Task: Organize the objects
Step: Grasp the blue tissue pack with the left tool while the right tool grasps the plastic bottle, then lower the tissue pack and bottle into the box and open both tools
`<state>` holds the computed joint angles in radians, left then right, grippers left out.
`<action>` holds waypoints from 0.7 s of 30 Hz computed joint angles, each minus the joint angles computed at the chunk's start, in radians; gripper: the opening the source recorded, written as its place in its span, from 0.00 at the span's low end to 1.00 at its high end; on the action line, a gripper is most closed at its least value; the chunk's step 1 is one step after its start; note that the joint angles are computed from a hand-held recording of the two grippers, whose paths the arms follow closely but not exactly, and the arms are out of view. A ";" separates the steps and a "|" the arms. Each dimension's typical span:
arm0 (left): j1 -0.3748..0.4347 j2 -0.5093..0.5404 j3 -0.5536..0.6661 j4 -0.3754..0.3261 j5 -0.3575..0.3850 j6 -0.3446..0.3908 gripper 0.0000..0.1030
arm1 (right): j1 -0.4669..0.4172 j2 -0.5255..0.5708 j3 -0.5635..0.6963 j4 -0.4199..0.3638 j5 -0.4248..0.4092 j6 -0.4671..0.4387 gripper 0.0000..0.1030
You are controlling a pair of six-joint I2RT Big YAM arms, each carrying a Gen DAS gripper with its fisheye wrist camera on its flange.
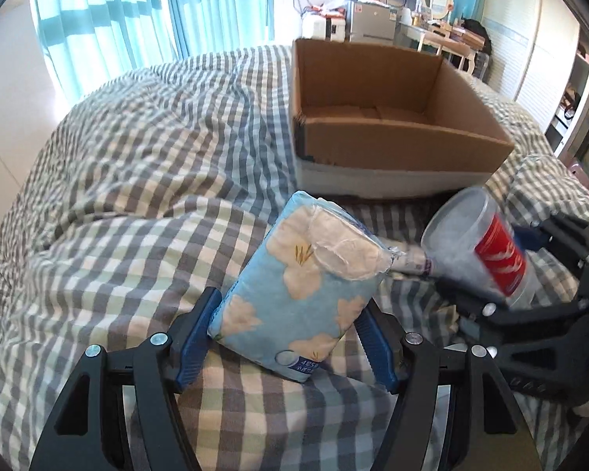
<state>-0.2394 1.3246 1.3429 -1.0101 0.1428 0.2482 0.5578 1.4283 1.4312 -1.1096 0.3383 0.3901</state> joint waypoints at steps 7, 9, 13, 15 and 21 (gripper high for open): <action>-0.025 -0.056 0.020 0.042 -0.004 -0.005 0.67 | 0.016 -0.044 0.076 -0.018 0.118 -0.001 0.67; -0.028 -0.063 0.044 0.047 0.008 -0.012 0.67 | 0.021 -0.051 0.104 -0.012 0.157 -0.013 0.67; -0.043 -0.078 0.097 0.069 -0.002 -0.004 0.67 | 0.044 -0.076 0.163 0.000 0.233 -0.039 0.67; -0.047 -0.071 0.135 0.061 0.009 -0.012 0.67 | 0.047 -0.073 0.202 0.011 0.251 -0.061 0.66; -0.068 -0.015 0.261 0.062 0.009 -0.033 0.67 | 0.031 -0.056 0.286 0.039 0.268 -0.124 0.66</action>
<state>-0.3071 1.3091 1.6044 -0.9485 0.1514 0.2154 0.5888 1.3722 1.7172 -1.0702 0.6067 0.2664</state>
